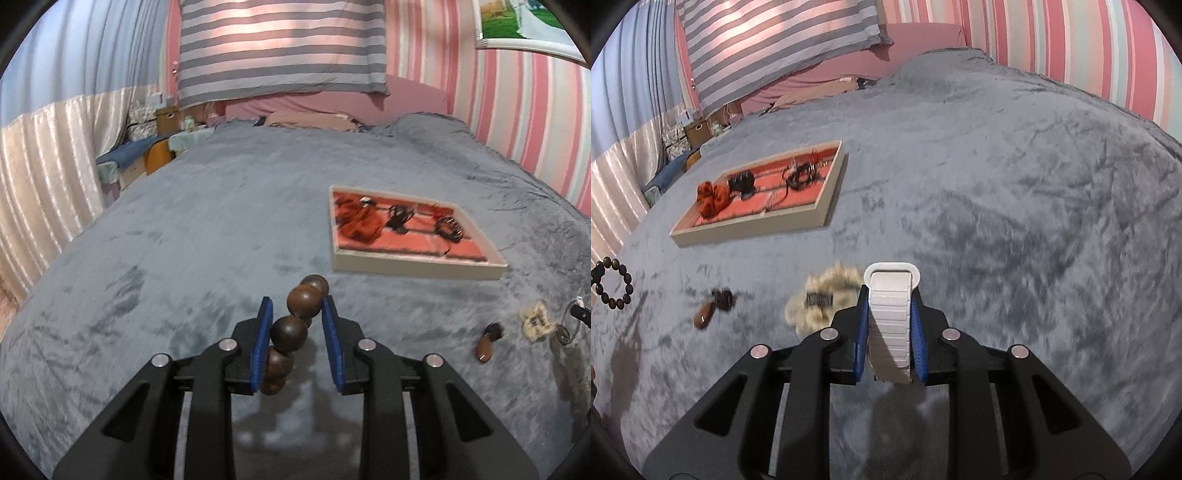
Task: Organize jewelry
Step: 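Carry both items into the tray and open both tools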
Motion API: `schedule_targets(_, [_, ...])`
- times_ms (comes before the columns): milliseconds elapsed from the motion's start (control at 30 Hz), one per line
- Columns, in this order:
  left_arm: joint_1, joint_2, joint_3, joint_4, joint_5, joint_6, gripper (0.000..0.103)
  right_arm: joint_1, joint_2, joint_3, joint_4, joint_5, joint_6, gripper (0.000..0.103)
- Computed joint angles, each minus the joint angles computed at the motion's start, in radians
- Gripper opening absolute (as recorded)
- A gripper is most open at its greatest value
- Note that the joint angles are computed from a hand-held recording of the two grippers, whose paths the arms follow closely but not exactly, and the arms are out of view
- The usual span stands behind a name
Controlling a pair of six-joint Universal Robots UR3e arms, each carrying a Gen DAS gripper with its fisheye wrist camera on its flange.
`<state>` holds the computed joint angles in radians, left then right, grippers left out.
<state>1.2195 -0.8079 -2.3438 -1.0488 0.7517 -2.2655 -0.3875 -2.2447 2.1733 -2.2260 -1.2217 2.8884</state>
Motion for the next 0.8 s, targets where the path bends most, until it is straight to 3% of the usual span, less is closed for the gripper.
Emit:
schedule_targets(233, [-0.296, -0.251, 0.171, 0.268, 0.095, -0.276, 0.028, 0.203, 0.279, -0.218, -0.136, -0.091, 0.128, 0.021])
schedule_targets(500, [-0.659, -0.613, 0.43, 0.547, 0.313, -0.533, 0.027, 0.402, 0.667, -0.601, -0.182, -0.174, 0.247, 0.021])
schedule_targets(800, [-0.882, -1.014, 0.752, 0.597, 0.464, -0.645, 0.027, 0.504, 1.048, -1.036, -0.104, -0.243, 0.302, 0.021])
